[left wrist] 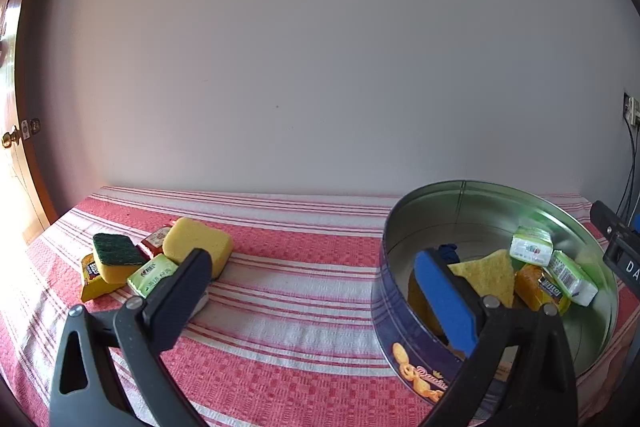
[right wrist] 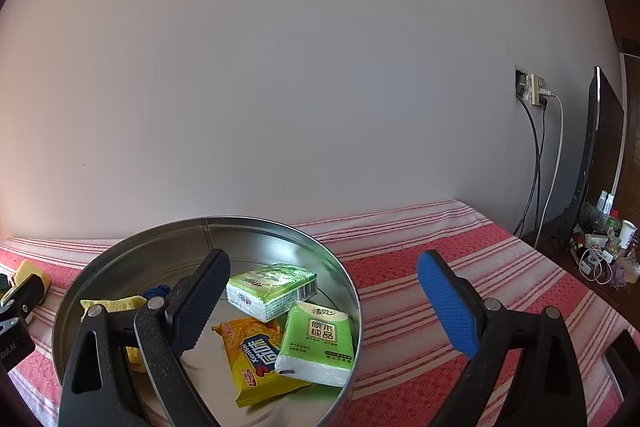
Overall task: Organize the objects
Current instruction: 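Withdraw both grippers from the tin back toward the remaining pile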
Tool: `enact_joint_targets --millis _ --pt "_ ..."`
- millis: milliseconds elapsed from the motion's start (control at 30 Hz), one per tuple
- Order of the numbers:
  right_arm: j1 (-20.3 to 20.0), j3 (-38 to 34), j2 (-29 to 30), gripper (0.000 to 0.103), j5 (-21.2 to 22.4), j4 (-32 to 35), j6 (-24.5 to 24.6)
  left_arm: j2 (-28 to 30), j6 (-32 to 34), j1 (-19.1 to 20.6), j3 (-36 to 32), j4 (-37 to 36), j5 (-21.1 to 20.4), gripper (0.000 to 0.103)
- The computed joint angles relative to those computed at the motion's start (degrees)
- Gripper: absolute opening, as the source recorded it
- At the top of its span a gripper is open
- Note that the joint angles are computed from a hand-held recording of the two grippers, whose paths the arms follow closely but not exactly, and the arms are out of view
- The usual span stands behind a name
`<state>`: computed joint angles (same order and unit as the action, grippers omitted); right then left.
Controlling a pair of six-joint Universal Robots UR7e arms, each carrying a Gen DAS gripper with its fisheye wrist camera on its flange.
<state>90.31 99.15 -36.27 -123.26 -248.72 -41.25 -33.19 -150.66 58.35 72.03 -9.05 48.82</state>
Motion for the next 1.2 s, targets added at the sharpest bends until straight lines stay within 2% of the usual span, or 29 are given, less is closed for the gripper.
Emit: enact_joint_targets --millis 300,400,500,633,867,1200 --pt "0.93 -0.44 2.31 0.096 0.05 -3.25 -0.26 -3.75 5.97 2.04 4.74 -4.54 0.05 0.102" --pt "1.77 -0.42 3.21 0.096 0.13 -5.2 -0.88 -5.15 4.96 3.08 5.24 -3.5 1.07 0.102" --pt "2.4 0.65 3.44 0.096 0.88 -5.13 1.32 -6.04 5.66 4.1 5.19 -3.21 1.26 0.102" --pt "3.95 -0.07 5.26 0.096 -0.08 -5.5 0.69 -7.1 5.43 5.67 4.38 -2.09 1.24 0.102" --pt "6.7 -2.1 8.55 0.096 -0.43 -1.85 0.85 -8.27 3.59 8.47 1.66 1.01 0.7 0.102" --pt "10.68 -7.7 13.41 0.096 1.01 9.89 5.77 -9.68 2.47 12.34 -2.36 4.46 -0.38 0.102"
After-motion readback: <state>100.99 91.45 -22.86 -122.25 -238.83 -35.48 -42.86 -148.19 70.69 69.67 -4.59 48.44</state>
